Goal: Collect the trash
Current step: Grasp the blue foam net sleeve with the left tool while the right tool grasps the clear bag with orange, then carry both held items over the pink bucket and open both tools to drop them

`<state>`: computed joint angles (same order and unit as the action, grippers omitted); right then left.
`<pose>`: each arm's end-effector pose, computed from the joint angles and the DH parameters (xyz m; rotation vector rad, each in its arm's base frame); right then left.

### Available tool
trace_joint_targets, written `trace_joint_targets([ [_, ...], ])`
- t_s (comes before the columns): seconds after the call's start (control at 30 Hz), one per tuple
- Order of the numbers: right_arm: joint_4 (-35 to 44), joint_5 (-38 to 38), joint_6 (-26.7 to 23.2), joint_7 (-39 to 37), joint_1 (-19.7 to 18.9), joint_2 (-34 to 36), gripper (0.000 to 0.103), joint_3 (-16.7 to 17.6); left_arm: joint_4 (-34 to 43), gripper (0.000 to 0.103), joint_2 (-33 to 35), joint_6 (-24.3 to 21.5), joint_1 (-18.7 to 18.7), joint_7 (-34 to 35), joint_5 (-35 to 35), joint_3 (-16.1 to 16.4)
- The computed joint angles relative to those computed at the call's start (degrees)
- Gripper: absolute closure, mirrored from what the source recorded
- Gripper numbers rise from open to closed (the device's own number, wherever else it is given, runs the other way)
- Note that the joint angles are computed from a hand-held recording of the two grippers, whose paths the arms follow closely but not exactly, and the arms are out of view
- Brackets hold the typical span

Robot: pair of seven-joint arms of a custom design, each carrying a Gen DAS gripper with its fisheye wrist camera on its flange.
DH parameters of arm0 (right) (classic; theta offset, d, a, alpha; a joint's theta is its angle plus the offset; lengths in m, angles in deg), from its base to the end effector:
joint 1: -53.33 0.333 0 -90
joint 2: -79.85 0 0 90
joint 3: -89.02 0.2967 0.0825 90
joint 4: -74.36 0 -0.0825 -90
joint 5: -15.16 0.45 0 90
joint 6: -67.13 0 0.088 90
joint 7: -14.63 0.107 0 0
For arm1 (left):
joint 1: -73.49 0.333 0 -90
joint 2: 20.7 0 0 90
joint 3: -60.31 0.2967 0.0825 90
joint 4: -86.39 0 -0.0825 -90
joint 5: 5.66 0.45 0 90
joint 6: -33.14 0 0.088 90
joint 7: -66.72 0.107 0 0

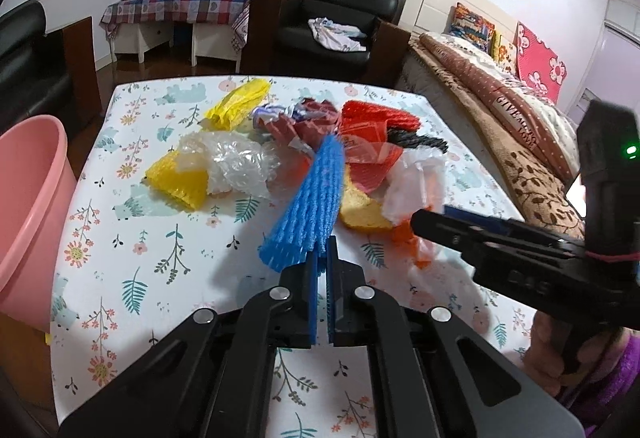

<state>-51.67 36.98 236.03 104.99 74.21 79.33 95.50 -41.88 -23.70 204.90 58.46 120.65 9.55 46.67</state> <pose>0.5696 0.2673 0.4151 -1.7885 1.5757 -0.2584 0.5334 -0.3142 0.4281 -1.7391 1.9663 -1.0411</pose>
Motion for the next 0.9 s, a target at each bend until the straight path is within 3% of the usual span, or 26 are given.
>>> trace_joint_targets([
  [0.03, -0.10, 0.80, -0.02, -0.64, 0.03, -0.19, 0.077, -0.02, -0.19, 0.100, -0.23, 0.35, -0.07, 0.34, -0.42, 0.07],
  [0.1, -0.66, -0.68, 0.59, 0.05, -0.02, -0.56, 0.097, 0.01, -0.58, 0.100, -0.75, 0.90, -0.09, 0.37, -0.68, 0.11],
  [0.2, -1.50, -0.41, 0.95, -0.62, 0.12, -1.49, 0.099, 0.04, -1.25, 0.100, -1.58, 1.83, -0.22, 0.62, -1.37, 0.25],
  [0.5, -4.63, -9.56, 5.38, 5.35, -0.58, -4.99, 0.100, 1.16, -4.16, 0.100, -5.43, 5.42, 0.97, -2.01, 0.53, -0.24],
  [0.7, -2.76, -7.86, 6.54, 1.28, 1.29, -5.08, 0.100, 1.23, -5.95, 0.100, -9.34, 7.30, 9.16, -13.42, 10.27, -5.75],
  [0.9, 2.46, -5.37, 6.50, -4.00, 3.61, -1.95, 0.100, 1.86, -8.00, 0.100, -14.71, 5.64, 18.55, -26.51, 20.07, -11.73],
])
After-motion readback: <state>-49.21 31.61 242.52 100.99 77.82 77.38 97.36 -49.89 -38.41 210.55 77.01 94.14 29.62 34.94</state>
